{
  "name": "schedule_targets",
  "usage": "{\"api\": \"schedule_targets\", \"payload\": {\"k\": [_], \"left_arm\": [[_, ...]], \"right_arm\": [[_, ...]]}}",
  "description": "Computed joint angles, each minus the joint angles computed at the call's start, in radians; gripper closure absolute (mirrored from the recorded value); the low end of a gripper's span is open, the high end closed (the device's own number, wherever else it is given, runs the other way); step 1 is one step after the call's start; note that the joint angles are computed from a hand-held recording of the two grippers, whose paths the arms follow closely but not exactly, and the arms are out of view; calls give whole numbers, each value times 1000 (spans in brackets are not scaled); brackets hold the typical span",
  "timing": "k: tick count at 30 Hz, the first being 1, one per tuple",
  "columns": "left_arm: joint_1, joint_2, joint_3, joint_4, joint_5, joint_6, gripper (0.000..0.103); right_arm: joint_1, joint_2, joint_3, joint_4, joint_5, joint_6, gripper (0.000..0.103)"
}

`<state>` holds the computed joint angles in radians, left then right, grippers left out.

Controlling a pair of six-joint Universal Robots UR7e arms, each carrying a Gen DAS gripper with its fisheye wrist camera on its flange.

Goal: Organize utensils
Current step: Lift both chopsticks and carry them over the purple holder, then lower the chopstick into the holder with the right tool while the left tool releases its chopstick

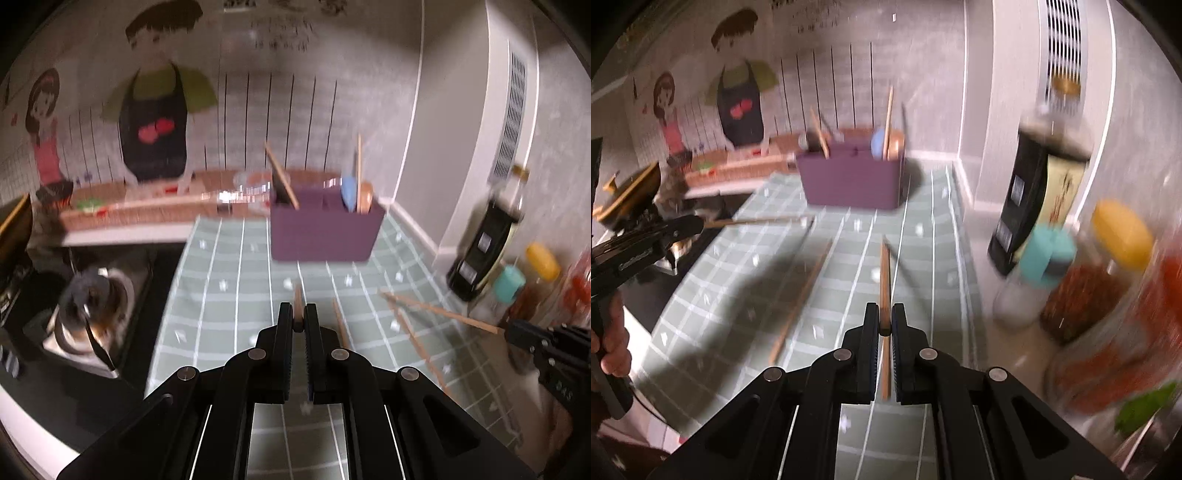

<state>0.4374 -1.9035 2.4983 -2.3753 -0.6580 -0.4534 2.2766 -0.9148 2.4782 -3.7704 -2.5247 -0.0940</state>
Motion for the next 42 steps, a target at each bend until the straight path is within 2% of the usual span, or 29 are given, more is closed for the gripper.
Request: {"api": "schedule_targets", "payload": {"k": [4,10,13,16,18,23,32,38,42], "left_arm": [[25,43,-62,-127,16,159,97],[52,113,-203,-263,-42,332,97],[65,148,-289,-274,-90,380,97],[78,189,-396,-239,-143,396,97],[90,225,-474,-216,-174,404,97],[91,312,-583,-298,-159,509,97],[174,469,-705,-401,-207,602,97],[255,556,-738,-410,-240,598,97],[327,610,-767,-381,-289,560,97]], "right_arm": [[37,-6,-110,-3,-29,-119,97],[78,-11,-310,40,-51,-255,97],[104,-23,-396,99,-58,-298,97],[130,-44,-495,210,-52,-308,97],[146,-43,-556,243,-59,-332,97],[168,-22,-695,255,-51,-400,97],[112,37,-851,265,22,-422,97],[41,75,-883,250,74,-461,97],[-20,88,-882,303,106,-413,97]]}}
